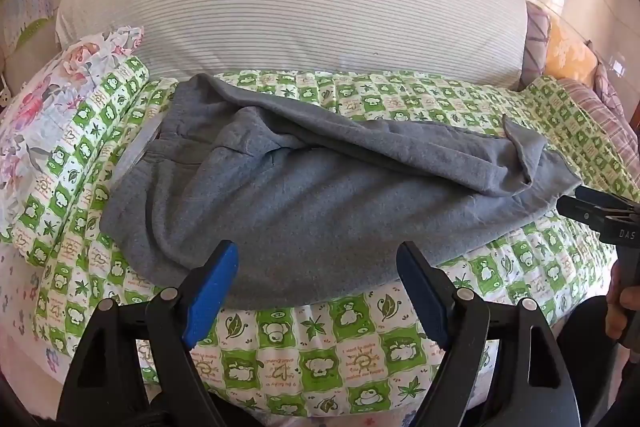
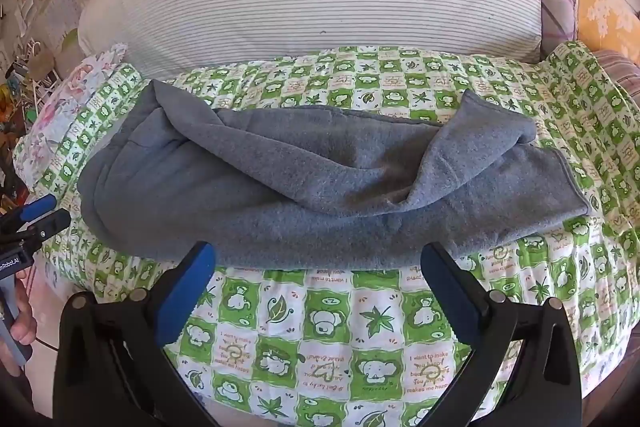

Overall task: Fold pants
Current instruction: 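Move both grippers toward the grey sweatpants lying on the bed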

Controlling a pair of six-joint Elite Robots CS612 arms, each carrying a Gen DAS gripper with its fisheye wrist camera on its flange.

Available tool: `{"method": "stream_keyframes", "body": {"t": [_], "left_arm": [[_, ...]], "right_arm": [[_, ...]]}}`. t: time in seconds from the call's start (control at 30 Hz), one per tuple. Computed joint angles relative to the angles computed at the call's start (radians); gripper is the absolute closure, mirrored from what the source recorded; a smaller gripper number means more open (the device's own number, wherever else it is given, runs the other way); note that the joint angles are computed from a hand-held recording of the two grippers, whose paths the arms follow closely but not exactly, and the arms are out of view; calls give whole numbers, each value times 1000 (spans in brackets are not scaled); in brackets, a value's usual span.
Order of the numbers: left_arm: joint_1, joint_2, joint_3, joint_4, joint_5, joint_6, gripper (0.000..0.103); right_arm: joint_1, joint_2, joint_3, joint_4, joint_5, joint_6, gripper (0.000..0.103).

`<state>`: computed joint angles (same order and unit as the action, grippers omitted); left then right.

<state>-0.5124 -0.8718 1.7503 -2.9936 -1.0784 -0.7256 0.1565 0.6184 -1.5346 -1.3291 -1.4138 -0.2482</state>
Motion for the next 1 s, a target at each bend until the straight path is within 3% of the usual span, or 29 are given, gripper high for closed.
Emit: {"method": "stream_keyframes", "body": {"t": [0.33, 0.57, 1.0], "left_arm": [[5, 14, -18, -5, -31, 10, 21], [4, 34, -47, -4, -73, 45, 21], [-8, 79, -127, 25, -119, 126, 21]], "right_arm": [[-14, 1, -3, -11, -4, 8, 0], [-28, 5, 1, -36, -27, 63, 0], [-99, 8, -6, -9, -49, 206, 0]]}}
